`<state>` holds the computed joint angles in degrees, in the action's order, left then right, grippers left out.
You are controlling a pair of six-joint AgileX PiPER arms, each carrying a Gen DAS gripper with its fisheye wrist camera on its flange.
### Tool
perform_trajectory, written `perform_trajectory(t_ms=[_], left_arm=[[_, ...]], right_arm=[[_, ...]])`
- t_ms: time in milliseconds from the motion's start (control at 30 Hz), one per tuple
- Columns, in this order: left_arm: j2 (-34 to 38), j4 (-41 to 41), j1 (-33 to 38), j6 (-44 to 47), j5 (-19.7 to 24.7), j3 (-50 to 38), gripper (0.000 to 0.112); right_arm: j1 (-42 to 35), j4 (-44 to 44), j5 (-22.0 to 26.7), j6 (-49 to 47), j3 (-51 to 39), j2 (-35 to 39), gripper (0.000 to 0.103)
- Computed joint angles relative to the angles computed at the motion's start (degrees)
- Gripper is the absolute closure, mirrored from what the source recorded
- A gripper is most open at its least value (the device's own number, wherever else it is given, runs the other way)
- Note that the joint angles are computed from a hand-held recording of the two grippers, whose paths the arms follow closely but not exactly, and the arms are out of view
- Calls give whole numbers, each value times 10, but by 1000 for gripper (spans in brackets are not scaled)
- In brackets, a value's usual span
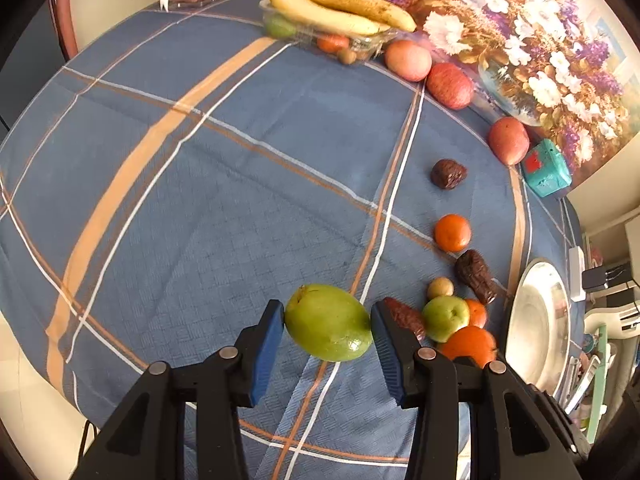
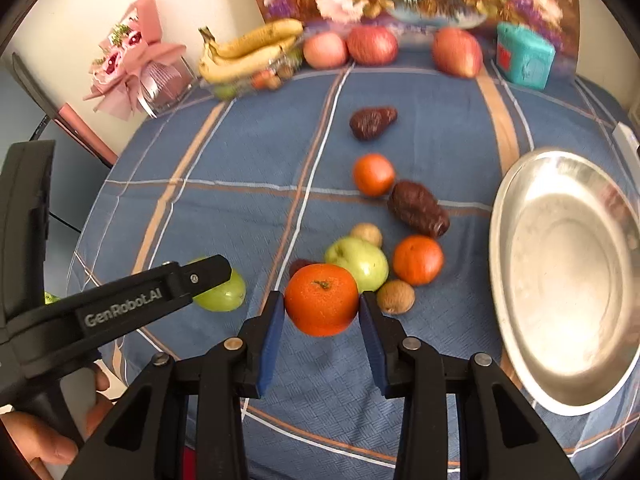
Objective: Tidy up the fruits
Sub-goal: 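Carry the pear and orange over the steel plate and open both tools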
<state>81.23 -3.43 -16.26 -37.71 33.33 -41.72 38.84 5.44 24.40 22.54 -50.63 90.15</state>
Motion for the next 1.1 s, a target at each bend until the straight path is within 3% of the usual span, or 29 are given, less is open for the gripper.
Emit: perform_trajectory(t_ms=[133,200,333,500,733,833,1100], left_arm=[[18,39,-19,-28,23,-48,65],[36,51,-31,-36,33,-77,65],[82,73,-65,-49,51,-139,65],[131,73,-127,-44,61,-209,65],[227,25,-218,16,70,-321,64],[263,12,-248,35,72,-361,64],[293,-4,-272,71,66,-387,63]], right_arm=[[-19,-95,34,100,-27,-8,63],[-42,-97,30,110,-35,1,63],[-97,-64,23,74,-26,1,63],[-181,-82,41,90,-11,-11,63],[-313,-126,63,115,27,-31,63],[-365,-93,58,79,44,-39,63],[-390,-100,51,68,58,-60,61]])
